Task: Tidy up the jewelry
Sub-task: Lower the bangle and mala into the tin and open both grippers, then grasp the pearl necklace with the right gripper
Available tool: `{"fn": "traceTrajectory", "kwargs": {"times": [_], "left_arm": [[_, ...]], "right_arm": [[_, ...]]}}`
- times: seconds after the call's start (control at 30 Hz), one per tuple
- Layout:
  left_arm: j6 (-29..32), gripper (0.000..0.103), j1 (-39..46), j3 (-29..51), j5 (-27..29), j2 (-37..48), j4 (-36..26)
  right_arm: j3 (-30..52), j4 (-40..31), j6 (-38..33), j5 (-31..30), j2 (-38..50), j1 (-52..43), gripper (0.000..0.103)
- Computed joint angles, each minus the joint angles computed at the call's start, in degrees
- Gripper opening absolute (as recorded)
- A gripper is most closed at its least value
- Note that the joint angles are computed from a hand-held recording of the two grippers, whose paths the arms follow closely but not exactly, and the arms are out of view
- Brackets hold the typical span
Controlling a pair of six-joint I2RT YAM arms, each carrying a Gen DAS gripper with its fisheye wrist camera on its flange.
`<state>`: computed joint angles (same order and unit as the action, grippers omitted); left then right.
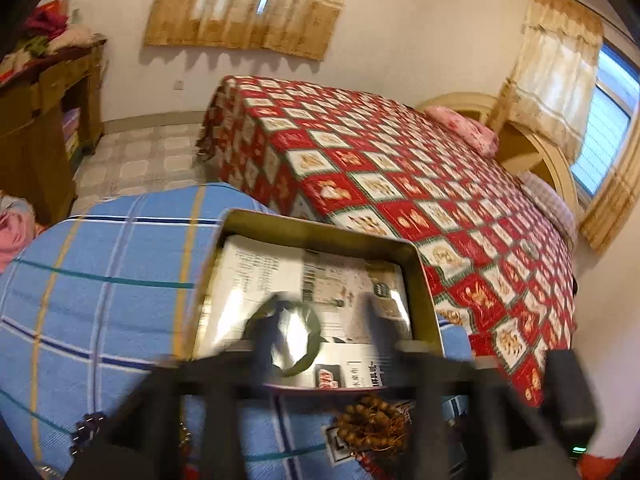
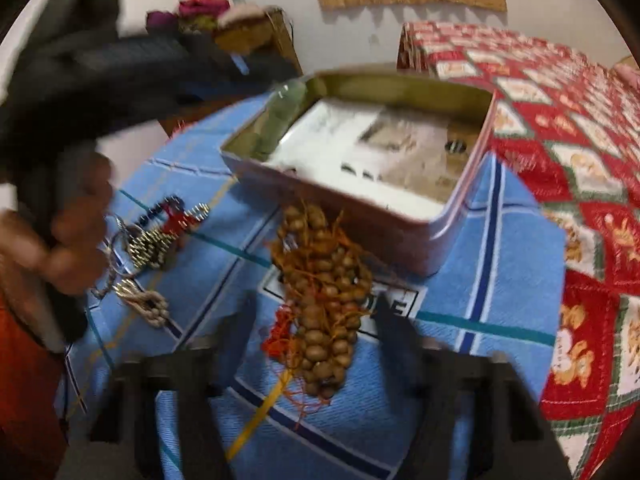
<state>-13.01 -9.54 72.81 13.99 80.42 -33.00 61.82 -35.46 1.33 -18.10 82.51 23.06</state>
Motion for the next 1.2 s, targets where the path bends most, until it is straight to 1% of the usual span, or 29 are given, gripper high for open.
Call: {"fn": "traceTrajectory", "kwargs": {"times": [0.03,0.07,0.13,0.23,0.3,0.33,0.4,0.47,0.5,0.53,0.57,0.6,0.63,0.7,0.77,0.8,0.83,0.87,0.93,0.97,1.03,1.07,1.13,1.2], "left_arm": [[-0.82,0.084,1.67,-1.91,1.24,-2.67,1.84],[-1.36,0.084,2.85,-3.30,2.66,-4.14,3.67],[-1.50,0.084,5.09,-3.58,4.68,-5.85,3.31],[-1.98,0.084,6.41,-4.09,2.61,-8.00,2.78],[-1.57,0.084,7.63,-5.91,1.65,-10.92,2.62],[-1.46,0.084,8.22,-6.86,0.67,-12.61,2.41],[-1.24,0.084,9.66,-8.59,-1.45,-16.19,1.65],[-0.45,0.084,11.91,-10.15,-2.65,-19.39,0.46],[0.31,0.084,13.87,-11.18,-3.01,-21.93,-0.87],[0.84,0.084,15.98,-12.20,-2.98,-24.27,-2.06],[1.18,0.084,17.94,-12.99,-2.72,-26.13,-3.24],[1.73,0.084,20.46,-13.95,-1.97,-28.20,-4.77],[2.70,0.084,23.22,-14.86,-0.89,-30.15,-6.57],[4.71,0.084,27.63,-16.51,0.62,-33.13,-9.63],[6.78,0.084,30.88,-17.88,1.49,-35.37,-12.31],[7.77,0.084,32.13,-18.71,1.62,-36.50,-13.50],[9.05,0.084,33.49,-19.71,1.66,-37.78,-14.88],[9.73,0.084,34.21,-20.43,1.63,-38.60,-15.66],[10.67,0.084,35.88,-21.65,2.30,-39.80,-16.92],[11.90,0.084,38.17,-22.10,4.15,-40.44,-17.77],[14.06,0.084,41.95,-23.21,7.61,-41.28,-19.15],[14.71,0.084,42.75,-23.73,8.29,-41.81,-19.74],[16.92,0.084,45.46,-24.96,10.69,-43.04,-21.62],[20.97,0.084,50.53,-25.38,15.18,-44.40,-25.04]], "right_arm": [[-0.37,0.08,0.10,-1.63,-0.49,-0.90,0.025],[-0.70,0.22,0.18,-2.18,-1.11,-1.31,0.025],[-1.89,0.85,0.49,-3.70,-3.89,-2.29,0.025],[-2.07,0.33,2.12,-10.07,-8.91,-5.90,0.025],[-0.69,0.28,3.05,-13.43,-10.57,-8.10,0.025],[0.62,0.71,3.62,-13.90,-11.22,-9.14,0.025],[3.49,1.74,3.82,-12.36,-10.78,-9.58,0.025],[6.92,3.07,3.73,-9.06,-8.06,-9.01,0.025],[9.38,4.06,3.10,-7.83,-4.87,-8.91,0.025],[10.77,5.71,3.44,-5.34,-1.98,-7.04,0.025],[11.66,6.71,3.79,-3.56,0.21,-5.54,0.025],[13.71,6.99,3.39,-3.20,4.34,-5.10,0.025],[14.46,7.36,3.45,-3.22,6.72,-4.91,0.025],[14.99,8.11,3.58,-3.90,10.42,-4.48,0.025],[16.39,7.08,3.66,-2.27,13.36,-3.76,0.028],[15.98,7.66,3.12,-1.34,13.16,-3.34,0.028],[15.55,7.81,2.75,-0.22,12.50,-2.76,0.034],[14.81,7.74,2.99,0.09,11.47,-2.35,0.045],[12.25,7.93,4.25,0.05,7.12,-2.21,0.062],[11.07,8.39,4.63,0.00,5.28,-1.91,0.062],[7.42,8.55,4.53,-2.39,-1.15,-1.65,0.062],[6.75,8.87,4.55,-3.01,-2.14,-0.83,0.063],[3.33,6.76,2.14,-4.20,-6.72,2.79,0.064],[1.24,4.29,0.11,-3.42,-8.12,7.61,0.064]]}}
